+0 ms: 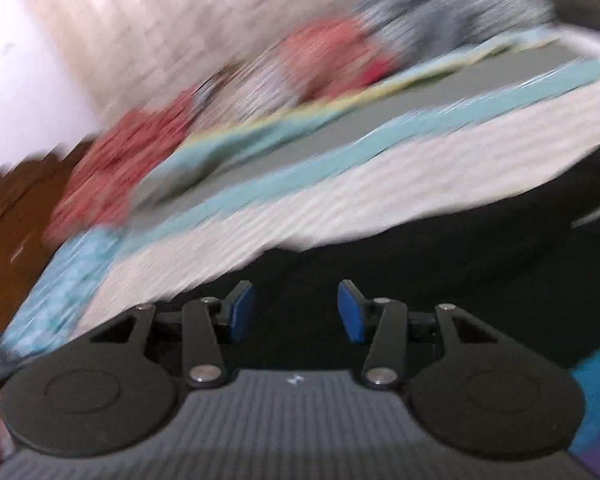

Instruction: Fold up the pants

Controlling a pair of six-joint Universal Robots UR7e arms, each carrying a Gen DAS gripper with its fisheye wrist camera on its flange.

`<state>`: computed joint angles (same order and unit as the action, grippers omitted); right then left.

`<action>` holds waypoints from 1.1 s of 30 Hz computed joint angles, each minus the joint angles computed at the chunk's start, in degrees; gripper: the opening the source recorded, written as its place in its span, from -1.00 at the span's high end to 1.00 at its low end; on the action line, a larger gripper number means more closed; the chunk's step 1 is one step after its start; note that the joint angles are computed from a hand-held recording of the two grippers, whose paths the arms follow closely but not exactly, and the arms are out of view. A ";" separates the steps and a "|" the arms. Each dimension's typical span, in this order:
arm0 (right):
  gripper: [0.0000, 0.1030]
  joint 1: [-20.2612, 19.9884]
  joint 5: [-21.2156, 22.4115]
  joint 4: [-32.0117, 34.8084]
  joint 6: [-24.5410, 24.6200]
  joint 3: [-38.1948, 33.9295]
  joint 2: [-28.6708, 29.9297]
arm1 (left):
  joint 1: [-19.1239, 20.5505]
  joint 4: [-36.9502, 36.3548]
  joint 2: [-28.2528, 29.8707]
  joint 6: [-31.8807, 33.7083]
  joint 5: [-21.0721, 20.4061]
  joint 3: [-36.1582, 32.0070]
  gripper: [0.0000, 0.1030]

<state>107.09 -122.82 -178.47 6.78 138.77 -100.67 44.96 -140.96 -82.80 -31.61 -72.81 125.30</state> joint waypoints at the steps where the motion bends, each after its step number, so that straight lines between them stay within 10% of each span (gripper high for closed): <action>1: 0.02 -0.31 2.98 0.63 0.98 -0.25 2.16 | -0.32 1.13 0.19 0.18 0.48 -0.10 0.05; 10: 0.02 4.18 9.71 9.16 -3.88 -7.72 18.46 | -5.71 0.91 -3.48 14.40 9.41 -3.72 0.09; 16: 0.02 5.42 9.39 6.48 -6.21 -11.12 23.74 | -6.50 -23.52 2.66 29.66 14.66 -0.04 0.09; 33: 0.08 7.93 2.85 5.78 -21.70 -19.02 38.38 | 0.03 -15.54 -0.53 15.34 6.07 1.05 0.10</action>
<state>115.02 -119.97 -172.70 -14.92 119.75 -62.29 44.99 -156.50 -83.33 -16.27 -66.74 126.34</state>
